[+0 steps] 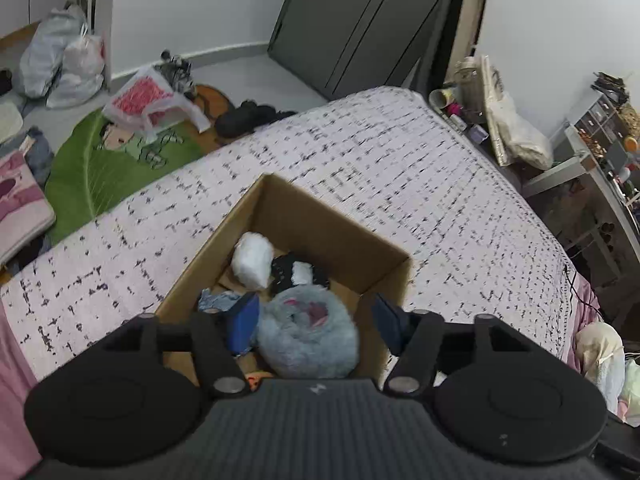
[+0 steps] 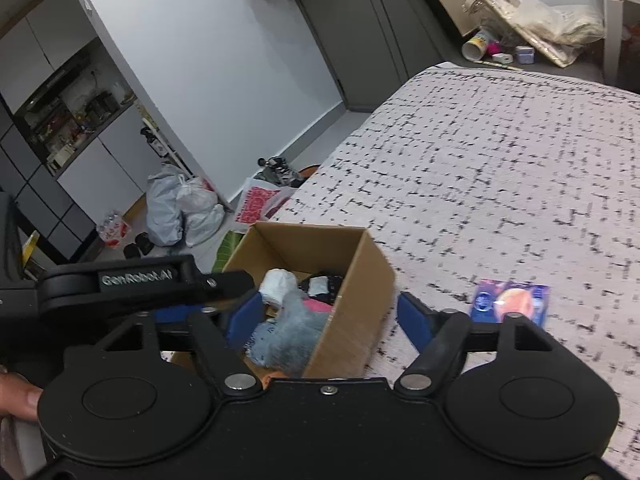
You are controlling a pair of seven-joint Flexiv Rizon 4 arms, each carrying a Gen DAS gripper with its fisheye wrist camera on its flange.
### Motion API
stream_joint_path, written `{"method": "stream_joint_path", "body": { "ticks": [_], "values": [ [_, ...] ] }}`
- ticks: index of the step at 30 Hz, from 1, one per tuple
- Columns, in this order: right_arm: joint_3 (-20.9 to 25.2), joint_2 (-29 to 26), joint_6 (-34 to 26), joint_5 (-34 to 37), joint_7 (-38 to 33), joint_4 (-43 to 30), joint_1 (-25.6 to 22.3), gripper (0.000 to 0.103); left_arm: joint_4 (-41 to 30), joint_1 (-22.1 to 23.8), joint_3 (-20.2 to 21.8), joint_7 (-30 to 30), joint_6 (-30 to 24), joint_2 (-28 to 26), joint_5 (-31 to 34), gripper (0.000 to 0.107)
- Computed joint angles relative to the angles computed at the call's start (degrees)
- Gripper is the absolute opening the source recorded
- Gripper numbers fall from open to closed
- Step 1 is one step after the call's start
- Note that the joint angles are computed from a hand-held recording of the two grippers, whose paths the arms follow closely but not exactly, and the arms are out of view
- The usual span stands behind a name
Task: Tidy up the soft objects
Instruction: 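Open both grippers to drop the grey-blue plush into the box, then move both grippers toward the tissue pack and the black plastic bag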
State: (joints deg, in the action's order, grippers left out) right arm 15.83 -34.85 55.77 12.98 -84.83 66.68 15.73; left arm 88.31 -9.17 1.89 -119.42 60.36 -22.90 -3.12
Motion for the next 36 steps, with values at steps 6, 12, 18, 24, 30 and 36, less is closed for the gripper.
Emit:
{"method": "stream_joint_path", "body": {
  "ticks": [6,12,18,24,30,36],
  "values": [
    [-1.32,2.59,0.65,-0.51,1.63,2.94,-1.09,0.09,-1.74,-2.14,0.92,-2.28,0.03,0.47,3.92,0.083],
    [-1.41,4.64,0.55,-0.35,2.15,4.97,-2.8,0.1,-4.87,-4.25,1.14,-3.96,-2.99,0.39,7.06,0.084],
    [-1.22,6.41,-0.23,1.31,0.89,6.25,-4.71,0.103,-9.03,-7.08,2.37,-7.55,-7.58,0.3,13.09,0.086],
    [-0.28,7.38,-2.68,4.7,-2.49,5.68,-7.37,0.103,-12.2,-8.57,1.81,-9.74,-11.5,0.11,16.56,0.086],
    [0.7,8.5,-8.87,10.72,-8.21,3.88,-10.57,0.103,-14.59,-10.02,1.07,-10.73,-14.19,-0.06,18.49,0.086],
    [-0.88,9.74,-10.77,14.86,-10.2,4.39,-12.23,0.103,-17.49,-11.68,0.7,-12.02,-16.14,-1.11,20.14,0.086]
  ]
}}
